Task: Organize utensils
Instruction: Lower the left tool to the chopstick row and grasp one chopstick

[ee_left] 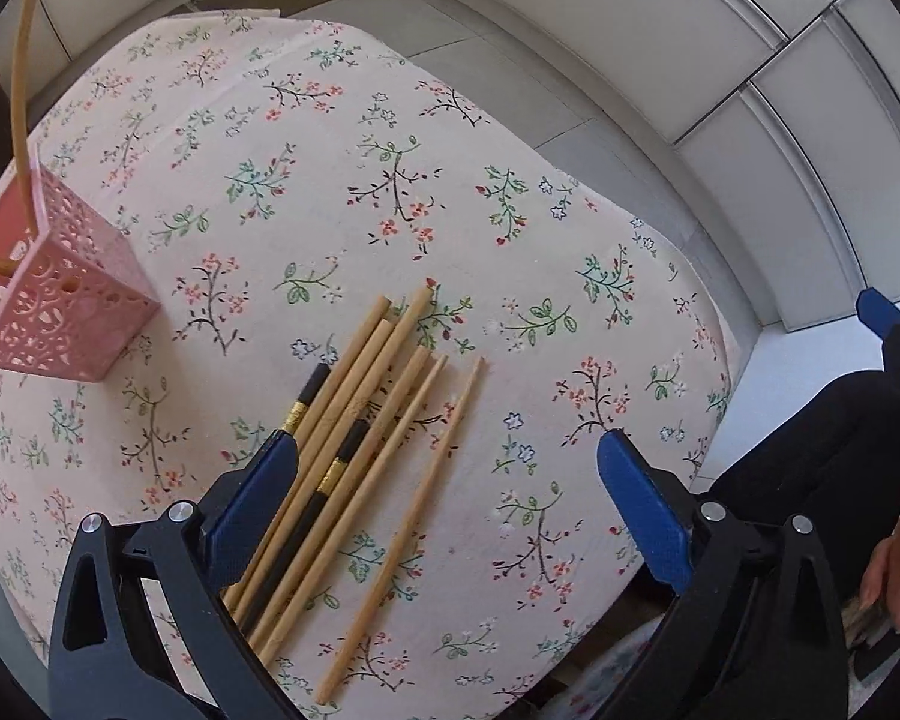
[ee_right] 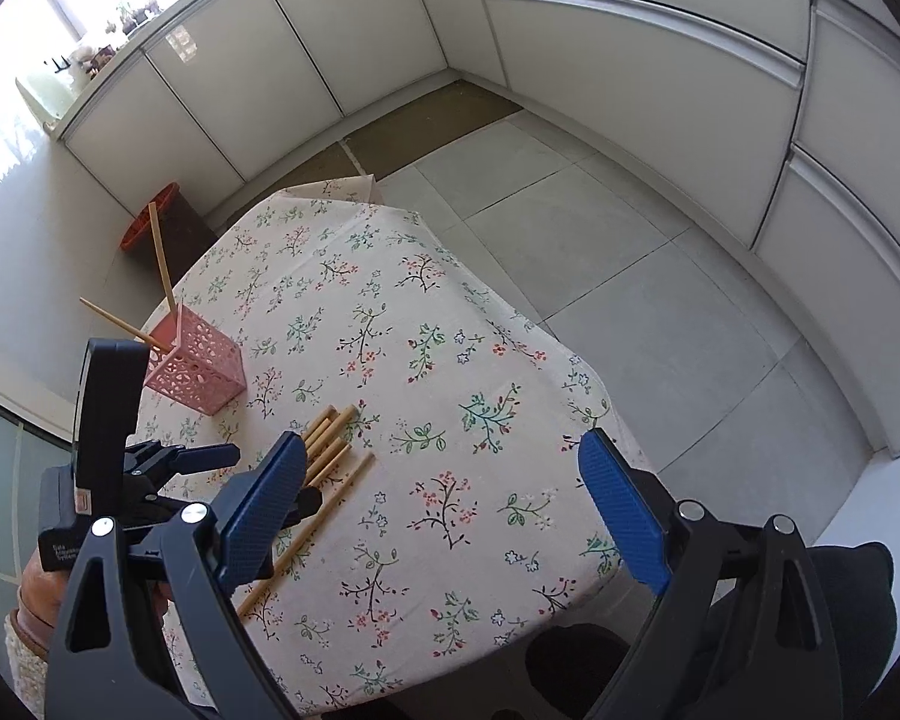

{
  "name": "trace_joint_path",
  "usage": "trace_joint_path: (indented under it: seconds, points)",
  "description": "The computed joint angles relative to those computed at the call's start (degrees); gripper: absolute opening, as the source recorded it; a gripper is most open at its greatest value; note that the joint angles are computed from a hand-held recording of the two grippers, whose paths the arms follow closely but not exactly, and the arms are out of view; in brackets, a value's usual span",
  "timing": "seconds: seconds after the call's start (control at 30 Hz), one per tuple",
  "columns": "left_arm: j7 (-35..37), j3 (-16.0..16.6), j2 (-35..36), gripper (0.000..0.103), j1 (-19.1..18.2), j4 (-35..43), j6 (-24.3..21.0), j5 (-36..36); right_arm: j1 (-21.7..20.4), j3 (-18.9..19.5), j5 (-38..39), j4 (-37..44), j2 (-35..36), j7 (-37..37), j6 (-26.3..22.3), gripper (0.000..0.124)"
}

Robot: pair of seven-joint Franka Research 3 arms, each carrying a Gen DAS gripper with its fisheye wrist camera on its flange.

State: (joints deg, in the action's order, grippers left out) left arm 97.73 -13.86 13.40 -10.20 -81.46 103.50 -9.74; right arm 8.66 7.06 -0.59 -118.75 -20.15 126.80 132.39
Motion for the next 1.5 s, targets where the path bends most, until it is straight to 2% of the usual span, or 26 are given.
trace_joint_path:
  seconds: [0.1,0.17,0.27,0.3,0.37,0.53,0.9,1.0,1.07,1.13,1.2,1.27,1.3,1.33,1.5]
  points:
    - [-0.46,-0.29,1.78,0.085,-0.06,2.13,-1.24,-1.04,-0.14,-0.01,-0.31,-0.75,-1.19,-0.14,-0.66,0.089]
    - [-0.17,-0.50,2.89,0.065,-0.62,3.33,-1.94,0.15,-0.20,-0.04,-0.16,-1.13,-1.70,-0.26,-1.28,0.089]
    - [0.83,-0.91,4.67,0.048,-1.40,5.09,-3.95,1.53,-0.11,-0.67,1.51,-1.45,-2.08,-0.62,-2.19,0.089]
    - [1.24,-0.99,4.97,0.046,-1.61,5.21,-4.13,1.99,-0.08,-0.89,2.19,-1.49,-2.11,-0.74,-2.37,0.089]
    - [2.10,-1.04,5.33,0.036,-2.04,5.16,-4.17,3.15,-0.15,-1.03,3.00,-1.53,-2.03,-0.80,-2.57,0.089]
    - [3.23,-1.02,4.99,0.025,-1.86,4.20,-2.44,3.21,0.33,-1.02,4.30,-0.94,-0.84,-2.00,-3.72,0.089]
    - [4.79,-0.56,7.93,0.024,-2.35,6.62,-4.90,6.86,1.53,-1.62,7.46,0.34,1.71,-2.64,-6.44,0.089]
    - [5.26,-0.68,8.79,0.026,-2.29,7.20,-5.15,6.84,1.85,-1.80,8.02,0.76,2.54,-3.04,-7.40,0.089]
    - [6.21,-0.54,8.32,0.018,-2.65,6.38,-4.05,8.50,2.00,-1.87,8.32,1.16,3.27,-2.98,-8.21,0.089]
    - [6.89,-0.61,7.94,0.018,-2.49,5.65,-3.25,8.44,2.15,-2.01,8.87,1.59,4.08,-2.69,-8.90,0.089]
    - [6.80,-0.60,7.72,0.018,-1.93,5.29,-2.82,7.22,2.45,-2.23,9.86,2.31,5.22,-2.61,-9.40,0.089]
    - [5.76,-0.74,8.06,0.021,-0.10,5.60,-3.06,2.58,2.79,-2.49,10.98,2.82,6.14,-2.81,-9.62,0.089]
    - [5.99,-0.93,7.69,0.025,0.95,4.77,-3.16,0.19,2.94,-2.56,11.45,3.02,6.46,-2.80,-9.71,0.089]
    - [6.15,-1.14,7.90,0.033,1.82,5.09,-3.95,-2.13,3.09,-2.60,11.75,3.22,6.73,-2.90,-9.81,0.089]
    - [5.68,-0.97,7.37,0.035,2.31,5.34,-3.45,-4.02,3.32,-2.64,11.57,3.55,7.01,-2.71,-10.32,0.089]
